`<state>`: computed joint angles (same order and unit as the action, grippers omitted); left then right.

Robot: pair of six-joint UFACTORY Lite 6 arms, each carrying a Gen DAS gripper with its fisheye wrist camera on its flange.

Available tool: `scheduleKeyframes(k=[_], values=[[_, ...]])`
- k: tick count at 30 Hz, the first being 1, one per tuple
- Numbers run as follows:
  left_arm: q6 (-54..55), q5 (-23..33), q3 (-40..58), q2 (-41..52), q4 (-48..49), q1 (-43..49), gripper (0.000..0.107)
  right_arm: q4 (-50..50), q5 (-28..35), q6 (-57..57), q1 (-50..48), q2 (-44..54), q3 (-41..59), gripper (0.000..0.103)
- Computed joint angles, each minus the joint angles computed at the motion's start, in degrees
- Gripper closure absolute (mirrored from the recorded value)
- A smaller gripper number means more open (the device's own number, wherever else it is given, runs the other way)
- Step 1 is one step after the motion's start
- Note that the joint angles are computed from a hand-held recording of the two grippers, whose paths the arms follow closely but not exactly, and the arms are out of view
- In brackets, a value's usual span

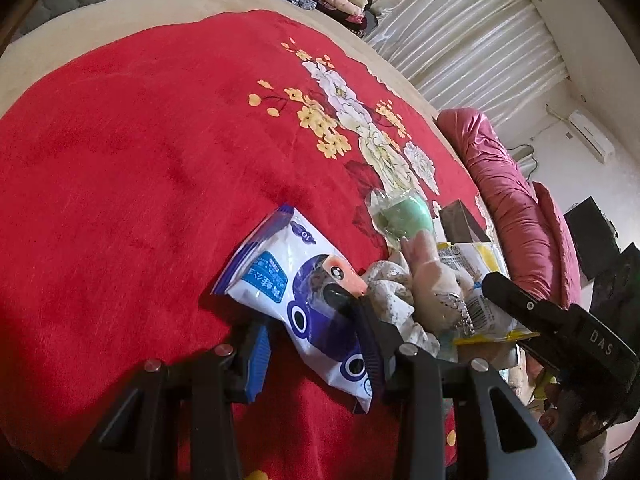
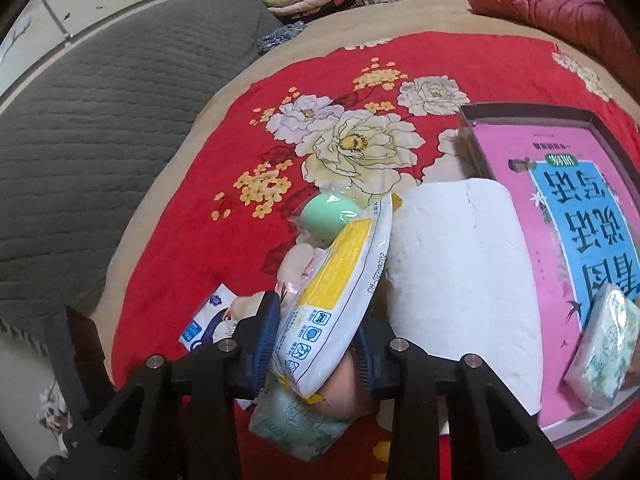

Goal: Organize soft objects
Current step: 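Lift blue wipes pack with left tool while right tool lifts yellow packet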

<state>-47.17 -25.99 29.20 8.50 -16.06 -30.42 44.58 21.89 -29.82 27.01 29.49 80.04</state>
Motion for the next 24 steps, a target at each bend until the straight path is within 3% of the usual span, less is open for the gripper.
scheduleKeyframes(k=[3,15,19,24], values=[[0.81,-0.11,0.23,0.32,0.06,0.34,0.069,2.47,-0.38,-4.35,0.2,-0.17,-0.46,0.075],[16.15,-0.47,-0.96,-3.63,-13.49,-2.86,0.085,10.73,-2.2,-16.83,0.15,-5.43,-6.61,0.08],[17.65,0.16,-1.06,-4.33,-15.46,-3.14,0.086,7.54,-3.3,-15.45,0.94,-5.93,-6.72,0.083],[24.33,0.05,-1.15,-5.91,-21.84,-4.35,0.086,2.34,-8.99,-17.37,4.67,-9.57,-9.53,0.086]])
